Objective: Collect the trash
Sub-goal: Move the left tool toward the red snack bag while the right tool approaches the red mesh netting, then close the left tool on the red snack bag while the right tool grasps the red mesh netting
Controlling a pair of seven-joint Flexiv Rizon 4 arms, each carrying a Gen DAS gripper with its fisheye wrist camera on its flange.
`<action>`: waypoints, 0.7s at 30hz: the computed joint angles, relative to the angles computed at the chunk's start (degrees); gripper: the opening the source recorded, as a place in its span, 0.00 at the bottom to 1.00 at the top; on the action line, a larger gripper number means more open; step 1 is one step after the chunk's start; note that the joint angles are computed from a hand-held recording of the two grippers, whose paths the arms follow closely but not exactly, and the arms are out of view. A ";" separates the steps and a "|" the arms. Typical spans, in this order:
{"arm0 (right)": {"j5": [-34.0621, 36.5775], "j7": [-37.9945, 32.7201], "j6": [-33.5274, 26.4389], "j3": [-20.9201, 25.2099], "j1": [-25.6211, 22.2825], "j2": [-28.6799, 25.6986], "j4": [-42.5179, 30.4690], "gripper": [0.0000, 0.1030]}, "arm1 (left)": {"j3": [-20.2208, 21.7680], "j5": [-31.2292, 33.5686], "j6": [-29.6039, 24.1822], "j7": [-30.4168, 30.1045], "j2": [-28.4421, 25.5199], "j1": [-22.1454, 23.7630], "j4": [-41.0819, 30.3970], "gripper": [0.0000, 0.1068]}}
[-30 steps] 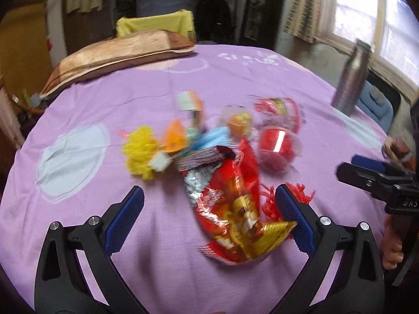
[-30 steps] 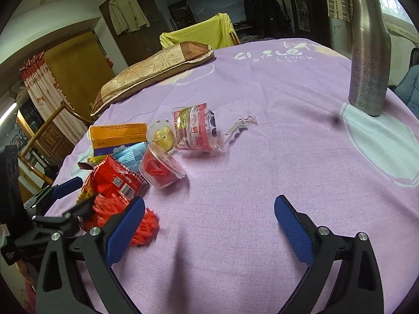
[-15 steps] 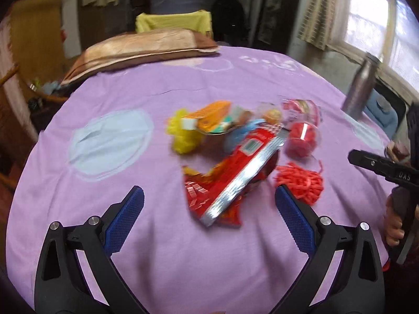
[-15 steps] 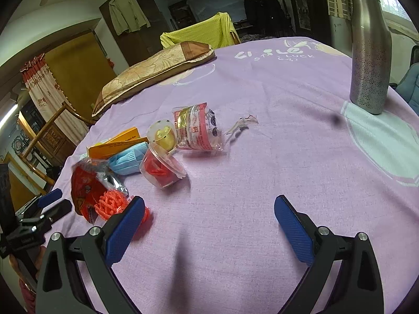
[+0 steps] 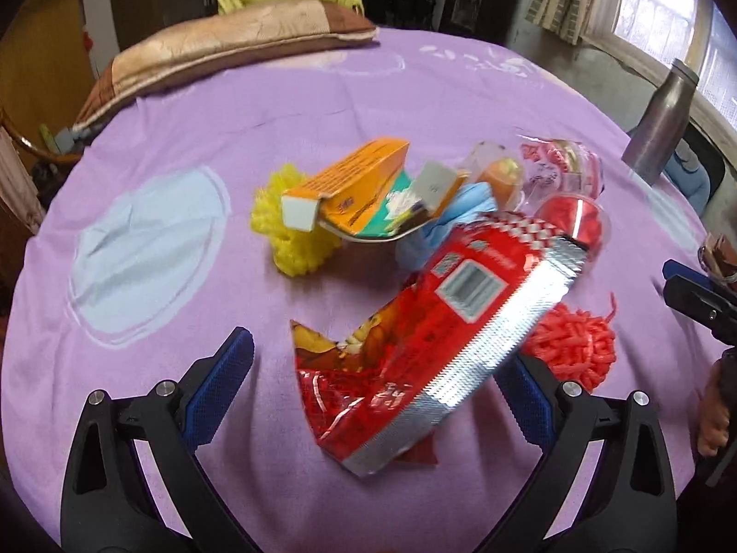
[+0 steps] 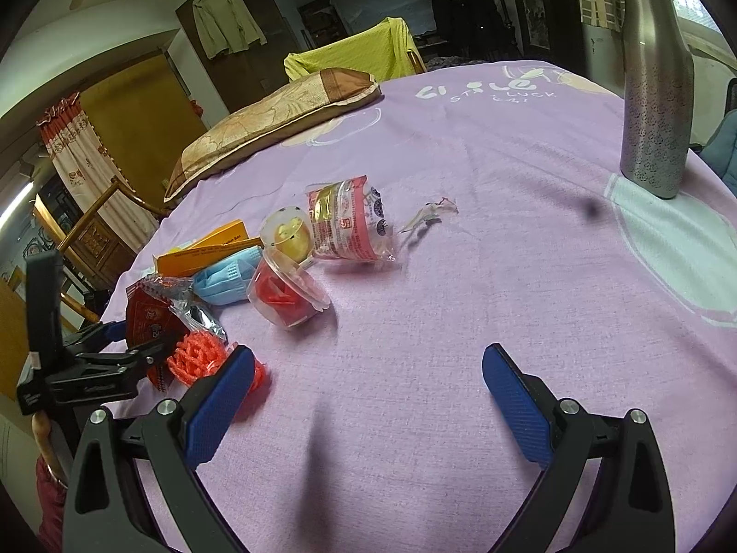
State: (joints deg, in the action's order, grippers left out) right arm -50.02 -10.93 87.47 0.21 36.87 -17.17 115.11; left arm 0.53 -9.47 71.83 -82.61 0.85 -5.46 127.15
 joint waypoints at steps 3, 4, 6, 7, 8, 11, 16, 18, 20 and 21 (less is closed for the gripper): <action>-0.15 0.22 0.28 -0.20 0.08 -0.02 0.02 0.95 | 1.63 11.73 0.78 -12.13 2.11 2.87 -0.28 0.88; -0.45 0.57 0.62 -0.49 0.19 0.06 0.19 0.95 | 2.38 10.56 1.83 -12.19 3.25 3.30 1.12 0.88; -0.65 0.86 1.00 -0.71 0.30 0.01 0.20 0.95 | 4.08 3.47 3.36 -7.39 5.54 2.71 4.43 0.88; -0.56 0.77 1.00 -0.64 0.29 -0.04 0.15 0.95 | 4.20 1.85 3.63 -5.74 6.20 2.62 5.16 0.88; -0.30 0.42 0.83 -0.40 0.20 -0.13 0.01 0.95 | 4.25 0.52 4.05 -3.92 6.84 2.41 5.79 0.88; 0.06 -0.14 -0.08 -0.09 0.28 -0.21 -0.35 0.95 | 3.87 -3.74 7.83 3.08 7.61 -0.06 7.44 0.88; 0.07 0.33 -0.59 0.04 0.17 -0.12 -0.32 0.94 | 1.21 -6.06 8.82 9.01 5.82 -2.72 7.21 0.88; 0.18 0.15 -0.42 0.30 -0.11 -0.13 -0.26 0.95 | 0.39 -4.53 8.28 10.01 4.97 -2.68 6.71 0.89; 0.38 -0.21 -0.29 0.48 -0.22 -0.16 -0.28 0.94 | -0.89 2.01 5.63 7.50 4.19 -0.88 5.20 0.89; 0.41 -0.29 -0.10 0.45 -0.23 -0.13 -0.20 0.94 | -1.12 4.18 4.60 6.41 4.00 -0.40 4.54 0.89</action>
State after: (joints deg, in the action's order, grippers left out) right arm -49.61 -11.22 87.37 0.66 36.64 -17.30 114.91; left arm -0.59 -5.29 76.43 -76.19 4.84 -5.87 131.69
